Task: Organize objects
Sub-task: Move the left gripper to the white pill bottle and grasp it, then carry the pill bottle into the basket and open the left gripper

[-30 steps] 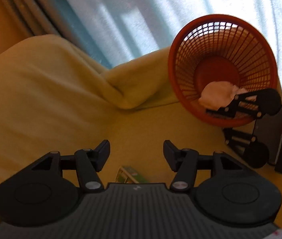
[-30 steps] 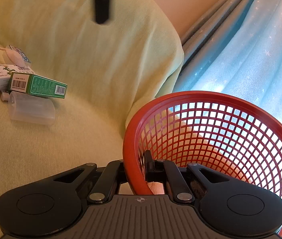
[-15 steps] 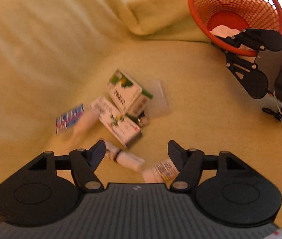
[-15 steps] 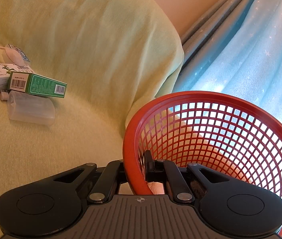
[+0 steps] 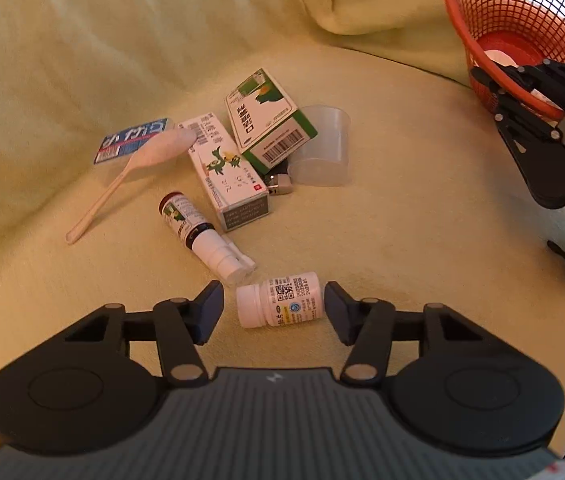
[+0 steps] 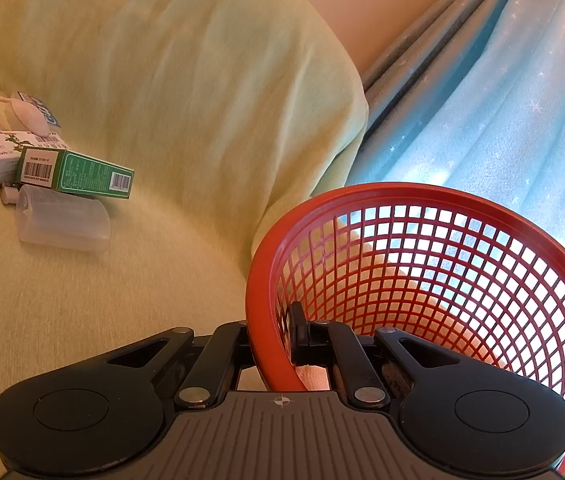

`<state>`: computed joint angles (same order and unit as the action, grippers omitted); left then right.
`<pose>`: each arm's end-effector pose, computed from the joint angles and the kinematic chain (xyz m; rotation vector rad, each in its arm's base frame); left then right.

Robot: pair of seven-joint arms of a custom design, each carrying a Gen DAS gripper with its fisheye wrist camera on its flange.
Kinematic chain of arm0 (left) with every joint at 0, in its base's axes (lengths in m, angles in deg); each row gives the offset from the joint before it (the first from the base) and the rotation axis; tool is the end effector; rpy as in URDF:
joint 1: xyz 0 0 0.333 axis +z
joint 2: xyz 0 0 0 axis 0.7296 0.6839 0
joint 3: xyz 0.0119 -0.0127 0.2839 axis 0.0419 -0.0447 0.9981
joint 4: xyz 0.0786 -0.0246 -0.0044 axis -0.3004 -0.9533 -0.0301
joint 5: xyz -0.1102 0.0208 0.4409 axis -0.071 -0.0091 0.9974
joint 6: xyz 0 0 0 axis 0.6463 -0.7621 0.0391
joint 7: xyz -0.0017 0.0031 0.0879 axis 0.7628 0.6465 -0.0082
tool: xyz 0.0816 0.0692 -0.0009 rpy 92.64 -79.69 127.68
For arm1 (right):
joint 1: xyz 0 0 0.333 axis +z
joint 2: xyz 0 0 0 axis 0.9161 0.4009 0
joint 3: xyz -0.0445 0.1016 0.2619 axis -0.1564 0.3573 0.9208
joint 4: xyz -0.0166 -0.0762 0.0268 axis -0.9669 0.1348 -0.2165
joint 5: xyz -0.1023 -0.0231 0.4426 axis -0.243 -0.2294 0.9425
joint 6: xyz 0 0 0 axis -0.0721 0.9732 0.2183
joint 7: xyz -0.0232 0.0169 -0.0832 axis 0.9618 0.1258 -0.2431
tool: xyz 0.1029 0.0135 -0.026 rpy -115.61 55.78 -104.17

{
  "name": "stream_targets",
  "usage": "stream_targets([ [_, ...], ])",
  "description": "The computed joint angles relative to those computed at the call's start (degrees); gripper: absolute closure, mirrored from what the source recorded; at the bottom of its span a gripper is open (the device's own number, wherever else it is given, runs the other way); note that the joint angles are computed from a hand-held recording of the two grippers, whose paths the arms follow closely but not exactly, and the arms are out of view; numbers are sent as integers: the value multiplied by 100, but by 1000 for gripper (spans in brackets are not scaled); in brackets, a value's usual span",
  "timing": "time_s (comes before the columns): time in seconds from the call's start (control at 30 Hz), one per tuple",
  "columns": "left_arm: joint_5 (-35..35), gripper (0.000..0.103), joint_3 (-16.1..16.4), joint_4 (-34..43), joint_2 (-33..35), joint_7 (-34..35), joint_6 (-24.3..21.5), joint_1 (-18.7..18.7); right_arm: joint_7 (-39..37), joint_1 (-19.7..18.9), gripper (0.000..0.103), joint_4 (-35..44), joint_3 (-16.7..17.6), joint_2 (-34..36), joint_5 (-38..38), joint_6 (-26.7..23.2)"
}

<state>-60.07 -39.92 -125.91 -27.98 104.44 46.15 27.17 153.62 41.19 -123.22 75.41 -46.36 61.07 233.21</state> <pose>0.4654 -0.2880 0.6364 -1.2038 2.3723 -0.7176 0.3835 0.1616 0.5584 -1.7657 1.1620 -1.7820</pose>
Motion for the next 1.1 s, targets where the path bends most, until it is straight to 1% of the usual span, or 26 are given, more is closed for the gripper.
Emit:
stream_targets([
  [0.07,-134,60,49,43,51,-17,-79,-16,10,4,101,1,3,-3,-1,-9],
  [0.2,-132,61,60,-51,-8,145,5,-24,18,7,101,2,2,-3,-13,-12],
  [0.3,18,61,68,-193,-131,626,132,-72,22,6,101,3,1,-2,-19,-11],
  [0.37,145,61,94,-358,-259,1091,337,-133,27,10,101,3,-2,0,-21,-15],
  [0.43,215,61,127,-447,-346,1473,447,-185,29,10,101,3,-3,0,-24,-16],
  [0.63,174,61,225,-411,-384,2233,626,-277,30,11,101,1,-6,0,-30,-12],
  [0.73,111,61,297,-384,-362,2769,901,-372,24,11,101,4,-10,4,-33,-10],
  [0.8,110,61,303,-300,-280,3101,1051,-403,27,11,101,2,-8,1,-32,-10],
  [0.93,-180,61,406,6,-28,3916,1257,-579,27,13,101,2,-9,2,-32,-13],
  [0.97,-315,61,437,126,56,4099,1248,-628,28,13,101,2,-9,2,-32,-13],
  [1.03,-502,61,409,401,252,4239,1220,-620,25,14,101,6,-13,7,-32,-14],
  [1.1,-786,61,374,825,520,4114,962,-566,28,15,101,1,-9,3,-34,-12],
])
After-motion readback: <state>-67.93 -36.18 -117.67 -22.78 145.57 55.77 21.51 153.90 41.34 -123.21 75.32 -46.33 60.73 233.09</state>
